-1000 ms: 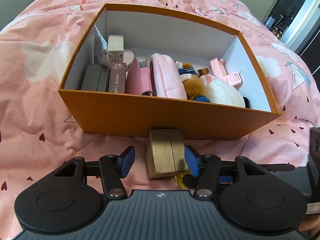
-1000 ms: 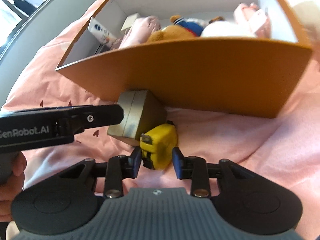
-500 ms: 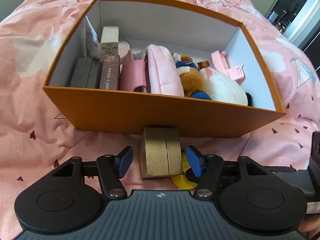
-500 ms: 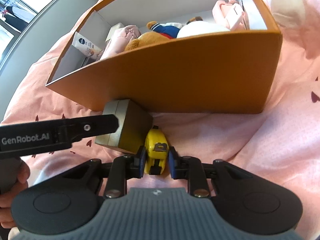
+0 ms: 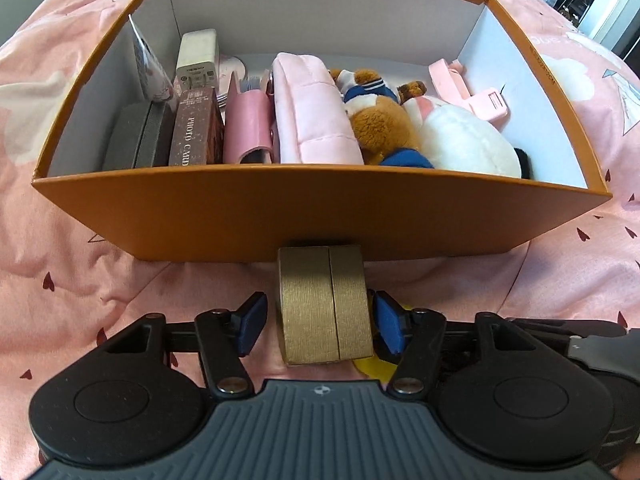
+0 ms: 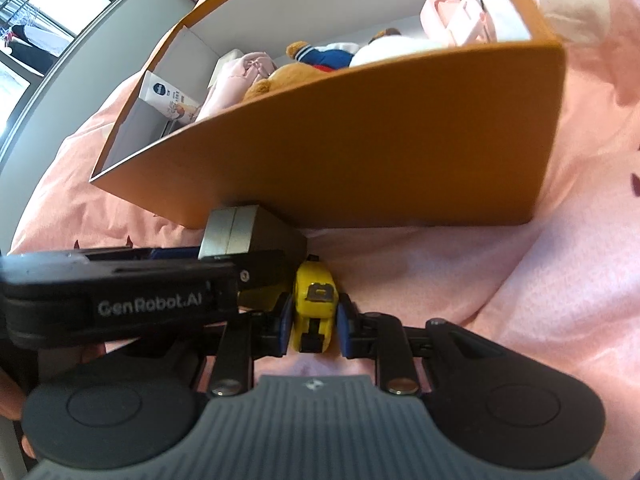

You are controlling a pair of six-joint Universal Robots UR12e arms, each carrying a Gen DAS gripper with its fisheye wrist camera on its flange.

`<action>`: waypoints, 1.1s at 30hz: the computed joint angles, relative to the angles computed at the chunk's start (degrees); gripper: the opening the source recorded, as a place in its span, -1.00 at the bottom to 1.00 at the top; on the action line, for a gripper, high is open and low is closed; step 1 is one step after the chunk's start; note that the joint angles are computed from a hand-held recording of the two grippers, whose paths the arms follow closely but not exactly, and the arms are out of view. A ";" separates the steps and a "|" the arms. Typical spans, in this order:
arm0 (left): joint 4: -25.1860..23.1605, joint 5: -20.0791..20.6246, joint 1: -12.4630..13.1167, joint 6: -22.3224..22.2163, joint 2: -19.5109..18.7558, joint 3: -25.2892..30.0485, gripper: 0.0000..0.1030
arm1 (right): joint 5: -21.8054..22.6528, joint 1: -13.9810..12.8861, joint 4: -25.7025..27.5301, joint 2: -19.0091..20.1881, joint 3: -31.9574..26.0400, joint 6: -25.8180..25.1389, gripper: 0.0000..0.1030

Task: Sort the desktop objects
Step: 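Grasp the gold tape roll with the left gripper while the right grasps the yellow tape measure, then lift the tape roll and tape measure and lower both into the orange box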

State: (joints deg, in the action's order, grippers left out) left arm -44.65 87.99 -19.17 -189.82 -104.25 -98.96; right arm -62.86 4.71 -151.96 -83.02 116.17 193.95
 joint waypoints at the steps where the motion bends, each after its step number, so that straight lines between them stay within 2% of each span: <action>1: 0.20 -0.10 0.04 -0.13 0.12 -0.14 0.10 | 0.19 0.19 -0.18 0.26 -0.07 0.15 -0.56; 8: 2.30 -2.92 1.27 -1.49 1.42 -1.74 0.07 | 0.47 0.00 -3.19 -0.81 1.07 1.51 -0.59; 13: 3.92 -6.97 2.90 -2.67 3.57 -3.47 0.07 | 1.53 -0.82 -5.59 -2.32 2.20 3.08 -0.59; 19: 6.12 -11.44 4.45 -1.22 6.98 -5.27 0.07 | 2.23 -1.86 -8.65 -4.05 3.01 3.67 -0.59; 24: 8.15 -14.70 5.30 -0.45 8.42 -4.90 0.07 | 5.81 -3.31 -10.99 -4.74 2.60 3.44 -0.59; 29: 9.16 -15.34 6.00 1.52 8.88 -3.24 0.07 | 8.02 -4.00 -11.95 -4.63 0.77 2.37 -0.59; 33: 11.37 -15.61 6.55 1.95 7.86 -1.30 0.07 | 7.71 -3.93 -12.66 -3.59 -1.68 1.12 -0.59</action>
State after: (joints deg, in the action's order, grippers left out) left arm -33.28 72.38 -12.62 -187.87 -96.39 -100.26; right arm -55.15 0.78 -164.62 -86.61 114.50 195.07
